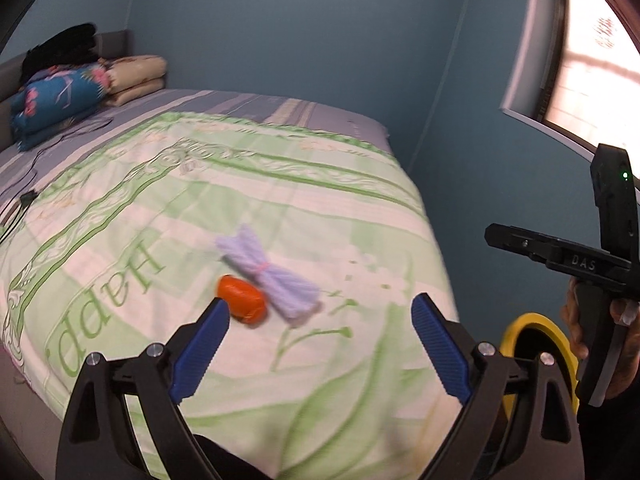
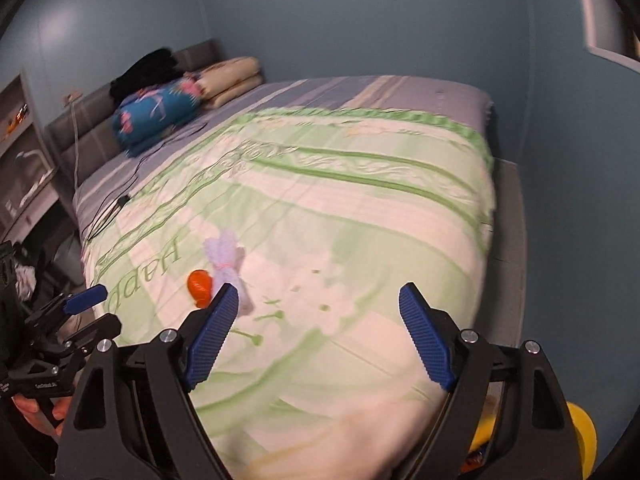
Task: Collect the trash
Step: 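Move both tools back over the remaining peel and purple net on the bed, then grasp the orange peel with the left tool while the right tool grasps the purple net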
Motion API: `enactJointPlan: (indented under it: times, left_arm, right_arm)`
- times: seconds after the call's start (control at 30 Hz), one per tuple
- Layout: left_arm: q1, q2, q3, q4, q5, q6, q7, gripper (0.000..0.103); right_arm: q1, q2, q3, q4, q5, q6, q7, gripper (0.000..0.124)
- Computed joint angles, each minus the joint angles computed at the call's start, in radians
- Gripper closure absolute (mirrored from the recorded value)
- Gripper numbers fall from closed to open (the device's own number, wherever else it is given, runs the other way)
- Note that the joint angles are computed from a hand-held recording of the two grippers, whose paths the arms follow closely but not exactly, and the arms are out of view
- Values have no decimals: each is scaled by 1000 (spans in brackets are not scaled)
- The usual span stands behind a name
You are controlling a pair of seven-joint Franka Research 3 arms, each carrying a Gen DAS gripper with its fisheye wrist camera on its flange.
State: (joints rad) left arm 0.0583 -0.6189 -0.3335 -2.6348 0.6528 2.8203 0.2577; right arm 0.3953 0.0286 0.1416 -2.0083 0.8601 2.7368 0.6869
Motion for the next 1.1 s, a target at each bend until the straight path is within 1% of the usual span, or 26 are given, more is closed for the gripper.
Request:
enactJointPlan:
  times: [0.17, 0.23, 0.33, 0.37, 0.47, 0.63, 0.73, 0.8, 0.93, 1.0, 1.07, 1.1]
  left_arm:
    - [37, 14, 28, -35, 15, 27, 10, 14]
    - [49, 27, 40, -44, 13, 42, 15, 14]
    - [71, 65, 70, -59, -2, 90, 24, 14]
    - [80, 75, 71, -61, -5, 100, 26, 14]
    - [113, 116, 73, -60, -10, 129, 29, 14]
    - [138, 184, 82, -50, -30, 176, 41, 14]
    - [160, 218, 77, -43, -31, 206, 42, 14]
    - [166, 237, 81, -40, -36, 226, 46, 14]
    - [204, 265, 60, -33, -33, 261, 32, 14]
    - [209, 280, 62, -33, -41, 277, 29, 14]
    - [211, 295, 65, -32, -51, 292, 32, 14]
    - [219, 301, 59, -30, -51, 292, 31, 14]
  right_arm:
    - [29, 101, 24, 110, -136, -30, 91, 45]
    - [37, 147, 31, 165, -190, -64, 135, 45]
    - [50, 221, 41, 254, -267, -122, 188, 45]
    - [56, 249, 44, 289, -291, -144, 207, 45]
    - [76, 337, 48, 408, -363, -232, 271, 45]
    - [127, 497, 40, 633, -483, -368, 374, 45]
    - [155, 610, 34, 804, -536, -486, 433, 46]
    - [175, 691, 28, 932, -566, -571, 467, 50]
    - [213, 808, 8, 1120, -617, -688, 518, 54]
    - [229, 863, 0, 1212, -636, -740, 540, 57]
    - [241, 894, -6, 1264, -649, -768, 548, 58]
    - [246, 906, -10, 1285, -656, -778, 549, 58]
